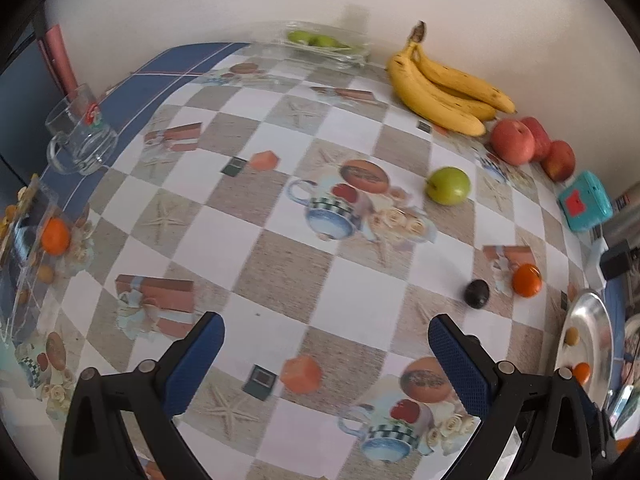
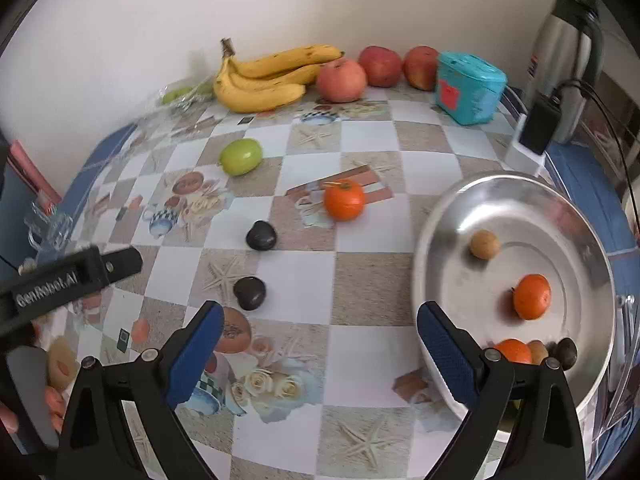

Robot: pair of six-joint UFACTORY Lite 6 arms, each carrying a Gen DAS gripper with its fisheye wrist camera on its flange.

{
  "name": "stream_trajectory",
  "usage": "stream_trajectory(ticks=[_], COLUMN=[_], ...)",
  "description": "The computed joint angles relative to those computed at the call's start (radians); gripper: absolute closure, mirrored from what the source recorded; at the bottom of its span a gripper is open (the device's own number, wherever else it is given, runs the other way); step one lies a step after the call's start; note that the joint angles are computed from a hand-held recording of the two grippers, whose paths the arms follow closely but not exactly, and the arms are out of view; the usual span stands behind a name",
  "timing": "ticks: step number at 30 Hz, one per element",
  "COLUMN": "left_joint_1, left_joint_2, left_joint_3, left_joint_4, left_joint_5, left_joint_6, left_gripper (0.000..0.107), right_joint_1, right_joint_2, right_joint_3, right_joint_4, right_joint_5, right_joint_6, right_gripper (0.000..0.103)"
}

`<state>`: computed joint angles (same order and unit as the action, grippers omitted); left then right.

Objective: Organize fruits
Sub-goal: 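Withdraw both tools from the plate toward the remaining fruit, then move both open tools toward the two dark plums on the tablecloth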

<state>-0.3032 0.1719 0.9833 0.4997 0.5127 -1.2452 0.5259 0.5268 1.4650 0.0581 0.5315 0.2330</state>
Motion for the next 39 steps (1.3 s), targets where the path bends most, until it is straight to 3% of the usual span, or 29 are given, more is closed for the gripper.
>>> stream_trajectory(ticks=[10,19,30,39], left_joint_1=[0.105,0.137,0.126,0.116], left_joint_2=[-0.047,0.045,0.157,0.148], left_joint_3=[-0.069,-0.047,0.01,0.003], left_joint_4=[-0.052,-0.11,-0.058,-0.037], left_joint_5=[-0.046,-0.069,-0.045,-0.046], left_joint_6=[0.09,0.187,0.169,0.155], left_gripper=[0.004,0.004,0.004,0.004], right_joint_1=[0.088,0.134,0.11,0.11], right_joint_2=[0.126,0.244,0.334,0.384], right_joint_3=[0.156,0.274,0.332,0.396], right_joint_4=[0.012,-0.03,-0.053,-0.072], right_joint_5=[0.037,0.098,0.144,0.175], right_joint_6=[0.024,0.094,0.187,0.24], right_gripper=[0.006,0.006,0.006,0.006])
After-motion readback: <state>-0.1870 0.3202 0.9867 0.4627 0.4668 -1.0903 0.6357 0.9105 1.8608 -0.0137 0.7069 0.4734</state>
